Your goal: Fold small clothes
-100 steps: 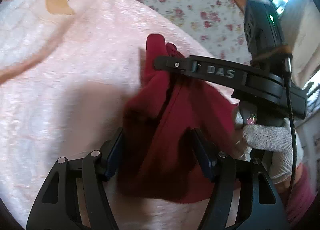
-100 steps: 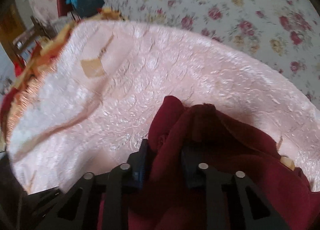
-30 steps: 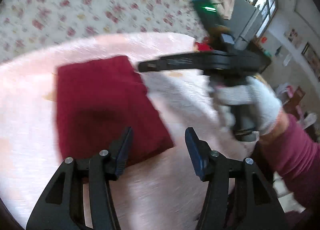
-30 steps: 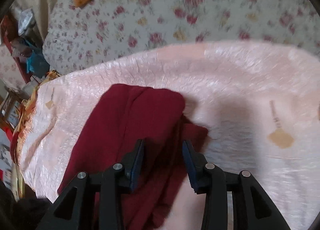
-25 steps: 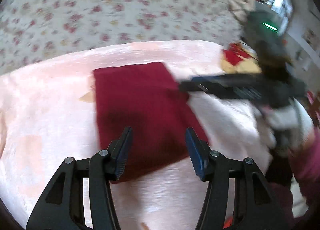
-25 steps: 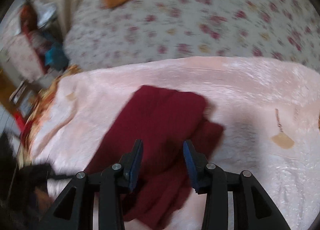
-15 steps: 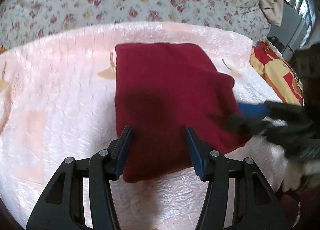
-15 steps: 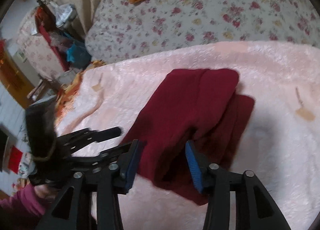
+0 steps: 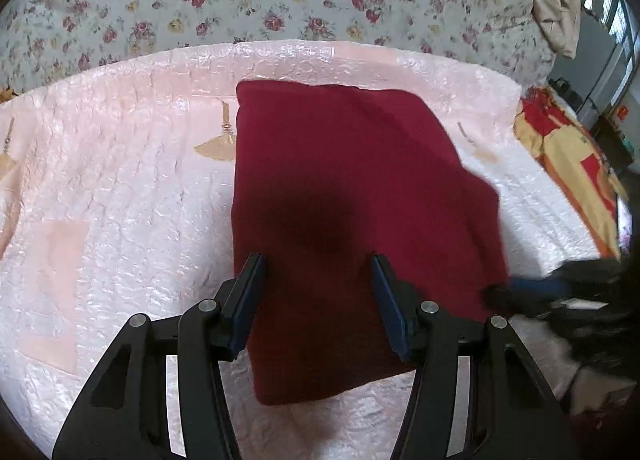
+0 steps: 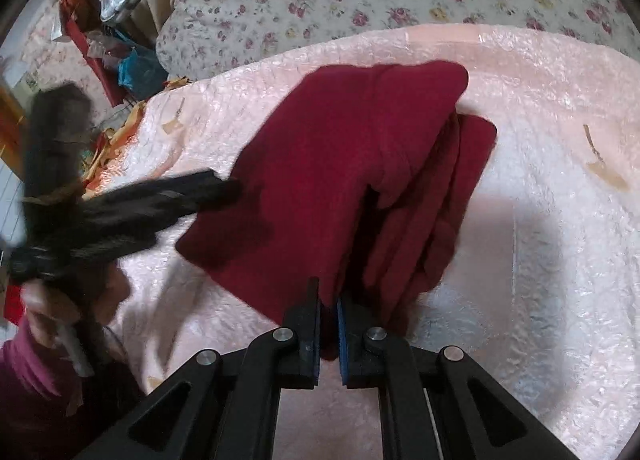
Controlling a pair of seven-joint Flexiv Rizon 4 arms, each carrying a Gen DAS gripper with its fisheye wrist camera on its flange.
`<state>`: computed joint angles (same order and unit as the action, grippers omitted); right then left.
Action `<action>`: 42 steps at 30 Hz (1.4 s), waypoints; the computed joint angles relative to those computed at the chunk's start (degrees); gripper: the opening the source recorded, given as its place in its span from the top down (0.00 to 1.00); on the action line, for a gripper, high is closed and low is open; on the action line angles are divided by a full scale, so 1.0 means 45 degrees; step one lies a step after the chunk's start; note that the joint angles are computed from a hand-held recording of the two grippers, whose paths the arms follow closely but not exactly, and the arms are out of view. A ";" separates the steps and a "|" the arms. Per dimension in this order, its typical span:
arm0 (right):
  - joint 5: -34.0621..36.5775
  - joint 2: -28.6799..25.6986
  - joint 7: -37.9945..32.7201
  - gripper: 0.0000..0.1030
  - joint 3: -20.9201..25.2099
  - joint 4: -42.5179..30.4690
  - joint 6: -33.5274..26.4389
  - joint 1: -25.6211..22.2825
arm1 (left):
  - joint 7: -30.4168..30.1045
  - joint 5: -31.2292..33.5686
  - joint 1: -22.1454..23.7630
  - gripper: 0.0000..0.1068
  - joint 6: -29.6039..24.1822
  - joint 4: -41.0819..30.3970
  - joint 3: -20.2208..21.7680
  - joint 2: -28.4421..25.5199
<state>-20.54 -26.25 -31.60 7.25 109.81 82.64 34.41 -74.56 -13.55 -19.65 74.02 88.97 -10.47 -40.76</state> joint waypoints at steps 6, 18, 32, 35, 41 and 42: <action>-0.2297 0.0885 0.2151 0.59 -0.2530 0.0302 0.0043 0.1383 | -0.0105 0.0274 -0.0218 0.49 0.0184 -0.0169 0.0220 -0.0181; -0.1740 -0.0987 0.1824 0.82 -0.1956 -0.1562 -0.0507 0.0331 | 0.0252 -0.0129 0.0353 0.49 0.0195 0.0148 -0.0554 -0.0014; -0.4263 -0.0265 0.3859 0.52 -0.3028 -0.1000 -0.1372 0.1082 | -0.0113 0.0018 -0.0084 0.45 0.0042 -0.0328 0.0013 -0.0311; -0.4356 -0.0515 0.3964 0.47 -0.2510 -0.1457 -0.1702 0.0650 | -0.0032 0.0004 -0.0008 0.45 0.0009 -0.0284 -0.0073 -0.0263; -0.2975 -0.1436 0.3792 0.45 -0.1427 -0.1936 -0.1936 -0.0282 | 0.1254 -0.1527 0.1529 0.45 -0.0187 0.0092 -0.1976 -0.0214; -0.2837 -0.1489 0.3858 0.42 -0.1490 -0.1786 -0.1559 -0.0290 | 0.1390 -0.1757 0.1626 0.45 -0.0314 0.0046 -0.2060 -0.0234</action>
